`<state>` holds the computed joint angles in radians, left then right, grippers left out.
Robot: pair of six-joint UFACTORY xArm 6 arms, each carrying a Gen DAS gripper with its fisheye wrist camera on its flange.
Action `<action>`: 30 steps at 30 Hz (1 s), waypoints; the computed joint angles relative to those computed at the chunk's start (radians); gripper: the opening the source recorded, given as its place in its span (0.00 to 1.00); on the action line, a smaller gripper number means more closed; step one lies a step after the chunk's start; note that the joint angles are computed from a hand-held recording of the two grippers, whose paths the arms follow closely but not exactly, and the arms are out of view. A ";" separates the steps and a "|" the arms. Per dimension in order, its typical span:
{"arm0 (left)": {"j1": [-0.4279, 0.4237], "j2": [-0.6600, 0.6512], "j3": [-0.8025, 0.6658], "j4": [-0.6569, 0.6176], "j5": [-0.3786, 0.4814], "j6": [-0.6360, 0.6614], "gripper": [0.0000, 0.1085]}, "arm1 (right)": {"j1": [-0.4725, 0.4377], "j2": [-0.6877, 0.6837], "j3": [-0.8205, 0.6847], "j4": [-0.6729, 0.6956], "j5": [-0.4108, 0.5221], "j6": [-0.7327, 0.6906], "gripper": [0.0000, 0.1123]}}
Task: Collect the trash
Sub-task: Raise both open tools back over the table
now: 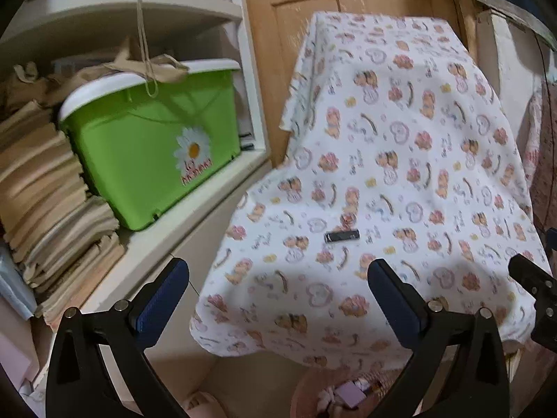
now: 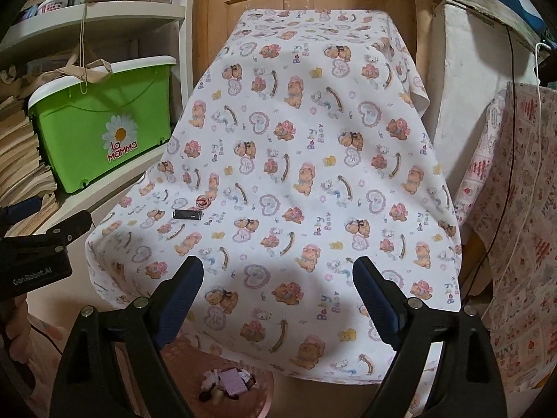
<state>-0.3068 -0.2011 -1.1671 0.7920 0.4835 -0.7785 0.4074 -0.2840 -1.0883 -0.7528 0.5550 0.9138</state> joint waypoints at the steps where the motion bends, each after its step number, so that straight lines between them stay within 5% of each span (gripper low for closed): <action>1: 0.002 -0.002 0.002 0.007 -0.010 -0.007 0.94 | -0.001 0.000 -0.003 -0.003 -0.001 0.002 0.79; 10: -0.002 0.030 -0.029 0.025 -0.021 -0.025 0.94 | -0.028 0.006 -0.032 0.011 -0.018 0.025 0.81; 17: -0.018 0.085 -0.110 0.176 0.006 -0.111 0.94 | -0.034 0.048 -0.117 -0.190 0.036 0.107 0.82; 26: 0.022 0.247 -0.399 -0.168 0.082 0.182 0.94 | -0.116 0.151 -0.279 -0.083 -0.065 0.000 0.91; 30: 0.032 0.308 -0.483 -0.171 0.093 0.204 0.94 | -0.151 0.213 -0.347 -0.033 -0.065 -0.031 0.91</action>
<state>-0.2751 0.1074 -1.6499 0.6214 0.5767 -0.5749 0.2560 -0.0711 -1.4353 -0.7860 0.4898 0.8832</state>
